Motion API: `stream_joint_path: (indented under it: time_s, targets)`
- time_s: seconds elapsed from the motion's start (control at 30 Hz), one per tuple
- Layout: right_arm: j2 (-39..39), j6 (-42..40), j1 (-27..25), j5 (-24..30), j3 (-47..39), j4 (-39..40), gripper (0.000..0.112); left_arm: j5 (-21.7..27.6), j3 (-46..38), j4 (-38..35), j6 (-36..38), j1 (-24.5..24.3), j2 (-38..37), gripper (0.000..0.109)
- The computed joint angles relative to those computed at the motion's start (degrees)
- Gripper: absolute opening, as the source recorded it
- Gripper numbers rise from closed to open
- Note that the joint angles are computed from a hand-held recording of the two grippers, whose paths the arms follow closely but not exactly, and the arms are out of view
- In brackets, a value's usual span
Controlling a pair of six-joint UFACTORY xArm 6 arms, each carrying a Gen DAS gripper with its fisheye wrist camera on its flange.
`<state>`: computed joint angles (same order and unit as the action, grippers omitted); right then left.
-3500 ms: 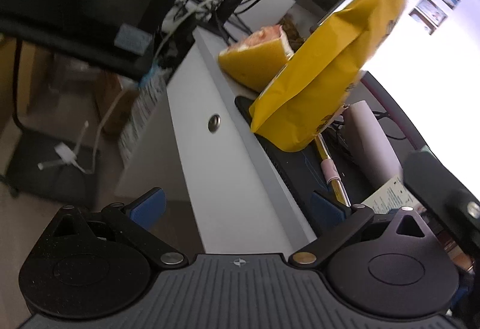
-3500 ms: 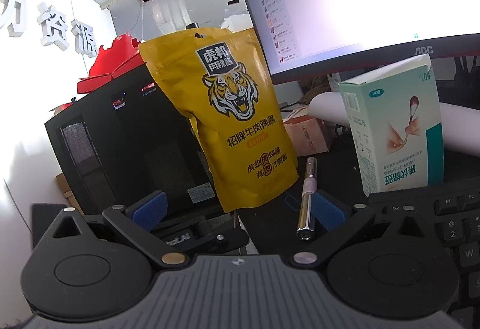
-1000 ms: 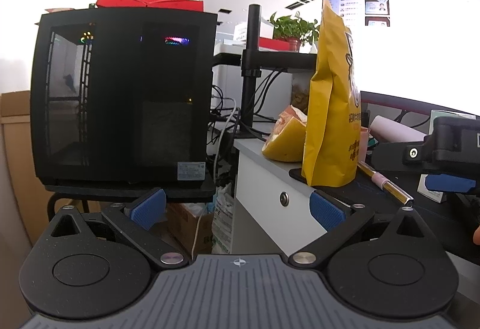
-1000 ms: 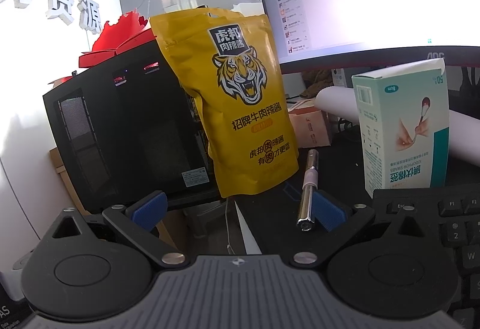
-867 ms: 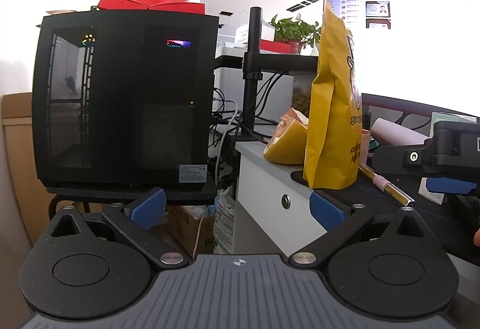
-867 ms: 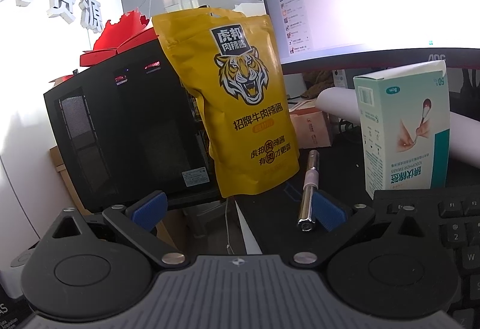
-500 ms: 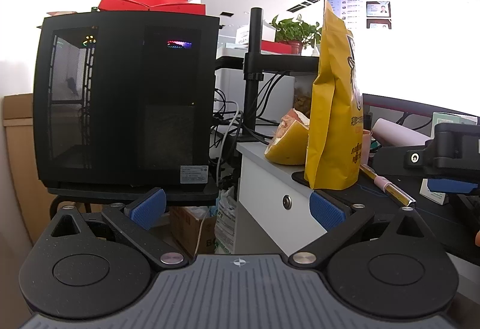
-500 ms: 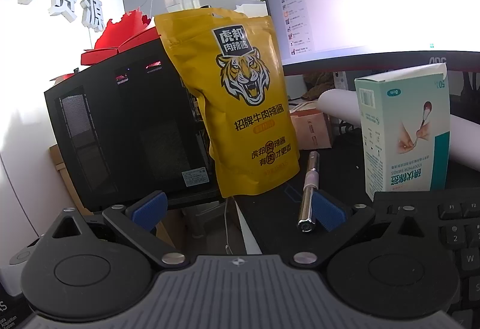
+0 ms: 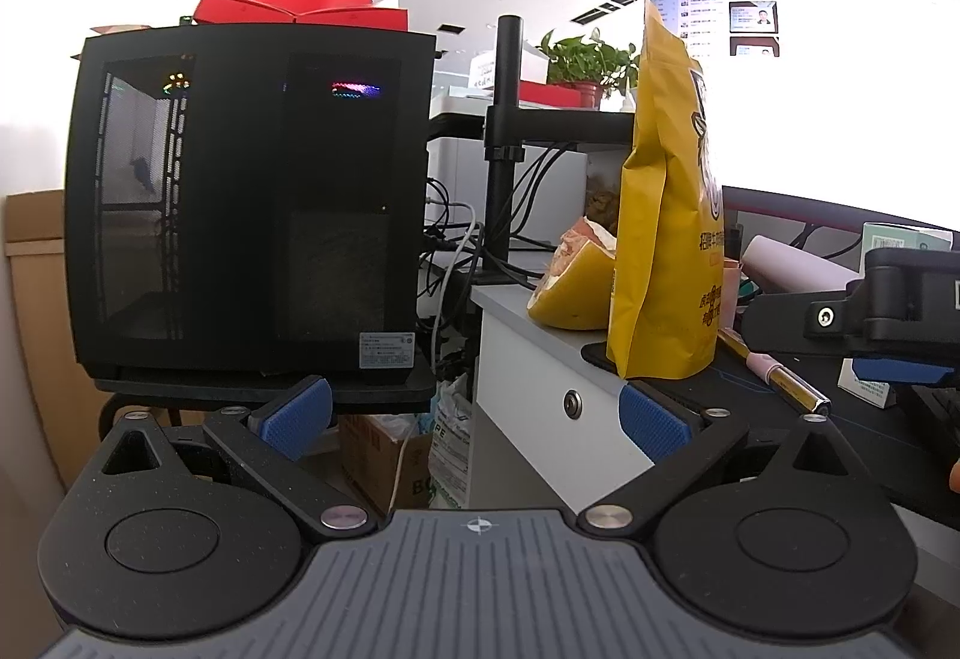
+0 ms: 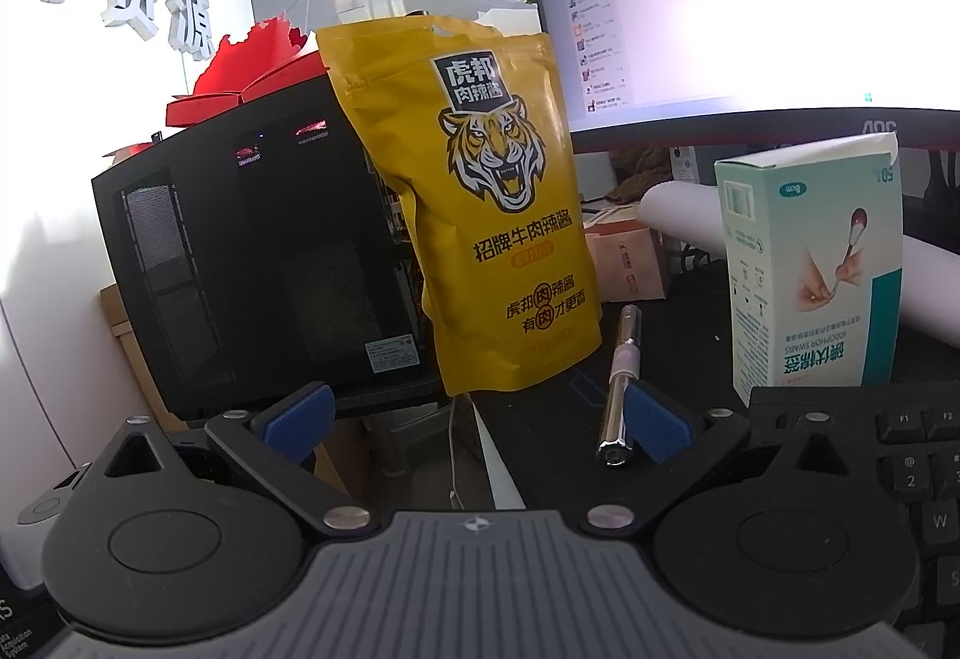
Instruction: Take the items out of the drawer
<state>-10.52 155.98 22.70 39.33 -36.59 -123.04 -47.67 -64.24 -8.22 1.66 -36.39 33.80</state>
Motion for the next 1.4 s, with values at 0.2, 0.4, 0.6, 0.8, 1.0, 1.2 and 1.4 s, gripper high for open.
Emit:
stream_joint_path:
  time_s: [0.2,0.4,0.6,0.8,1.0,1.2,1.4]
  targets:
    - [0.03,-0.34,0.15,0.1,-0.03,0.13,0.103,-0.16,0.13,0.26,-0.04,0.04,-0.04,0.103]
    - [0.01,-0.42,0.18,0.05,-0.06,0.15,0.103,-0.04,0.03,0.39,-0.01,0.05,-0.04,0.103]
    - [0.04,-0.45,0.15,0.02,-0.05,0.03,0.103,0.08,-0.01,0.61,-0.06,0.1,-0.04,0.103]
    - [-0.05,-0.54,0.19,0.05,0.02,0.06,0.103,0.06,0.01,0.67,-0.09,0.1,-0.07,0.103]
    - [-0.02,-0.55,0.17,-0.04,-0.02,-0.02,0.103,-0.01,0.11,0.74,-0.11,0.12,-0.11,0.103]
    - [0.04,-0.57,0.16,-0.08,-0.08,-0.09,0.103,-0.06,0.23,0.94,-0.21,0.18,-0.16,0.103]
    - [-0.16,-0.57,0.25,0.01,0.15,-0.02,0.103,0.15,0.17,1.1,-0.31,0.25,-0.18,0.103]
